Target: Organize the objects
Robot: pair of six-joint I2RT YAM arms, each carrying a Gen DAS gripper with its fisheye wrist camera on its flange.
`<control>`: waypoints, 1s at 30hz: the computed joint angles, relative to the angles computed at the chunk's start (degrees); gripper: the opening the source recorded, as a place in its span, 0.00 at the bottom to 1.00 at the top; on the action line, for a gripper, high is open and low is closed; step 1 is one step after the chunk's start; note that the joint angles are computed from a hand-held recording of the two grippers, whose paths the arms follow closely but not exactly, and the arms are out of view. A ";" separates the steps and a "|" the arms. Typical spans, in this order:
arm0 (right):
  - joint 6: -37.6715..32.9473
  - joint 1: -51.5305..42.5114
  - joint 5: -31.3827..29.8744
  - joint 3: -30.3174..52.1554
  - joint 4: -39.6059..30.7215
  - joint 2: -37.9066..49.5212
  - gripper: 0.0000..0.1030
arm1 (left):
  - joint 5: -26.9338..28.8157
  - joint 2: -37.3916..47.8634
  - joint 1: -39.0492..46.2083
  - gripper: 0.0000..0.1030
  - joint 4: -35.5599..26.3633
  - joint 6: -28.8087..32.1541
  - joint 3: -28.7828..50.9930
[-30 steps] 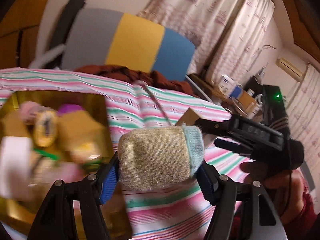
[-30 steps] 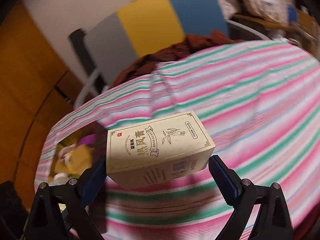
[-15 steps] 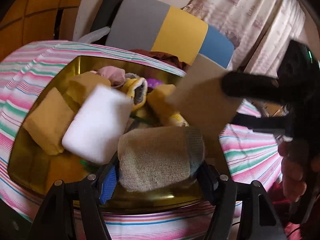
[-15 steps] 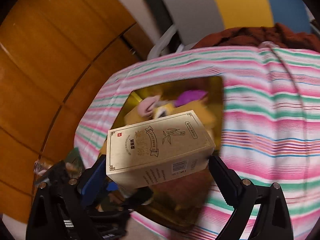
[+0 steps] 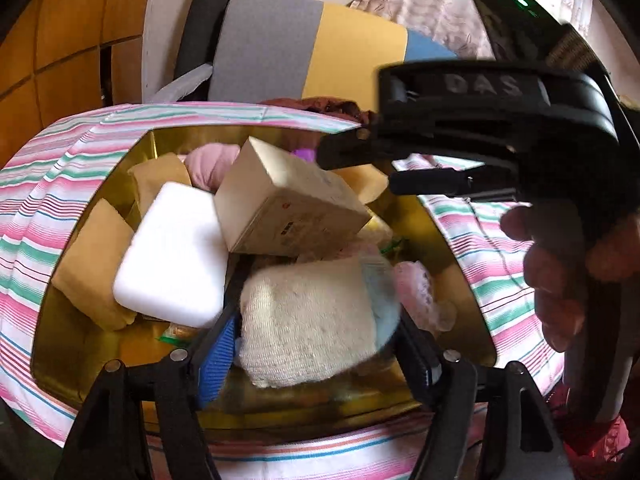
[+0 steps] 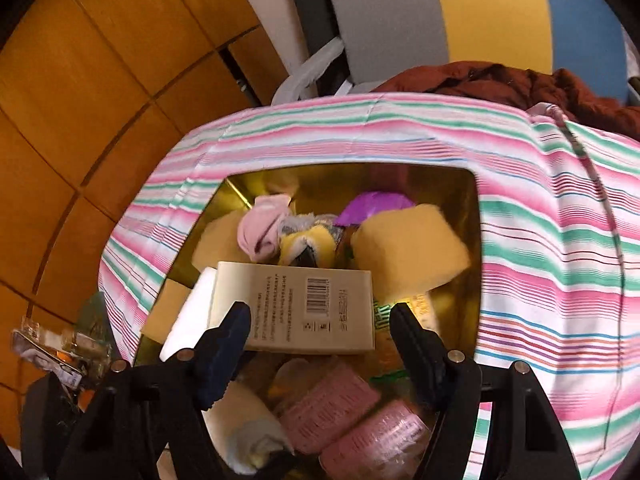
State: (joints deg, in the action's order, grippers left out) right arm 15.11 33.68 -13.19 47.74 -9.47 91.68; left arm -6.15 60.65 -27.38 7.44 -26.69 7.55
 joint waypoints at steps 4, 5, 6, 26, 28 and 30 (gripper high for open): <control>-1.64 2.42 3.54 -2.41 -0.03 -6.07 0.79 | -4.86 -11.78 -2.73 0.82 -6.82 -1.60 -1.50; -2.04 3.55 4.58 -2.00 -0.12 -6.20 0.79 | -5.86 -15.69 -3.14 0.82 -9.56 -2.06 -1.84; -2.64 4.76 5.37 -1.92 0.03 -6.43 0.79 | -6.63 -19.74 -3.36 0.82 -12.42 -2.37 -2.24; 0.70 7.98 12.78 -9.85 2.60 -14.50 0.94 | -19.85 -35.34 -3.04 0.81 -37.93 -12.24 4.28; 1.67 9.44 16.99 -9.94 -0.41 -16.14 0.97 | -22.82 -35.04 -6.30 0.81 -40.40 -14.21 5.86; 2.69 9.99 19.78 -9.11 -3.26 -16.37 1.00 | -24.90 -31.31 -7.88 0.81 -40.79 -14.85 7.86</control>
State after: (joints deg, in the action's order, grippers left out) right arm 17.80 43.68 6.59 38.63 -12.73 75.31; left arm -31.05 29.33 -35.26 -33.35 -41.55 15.41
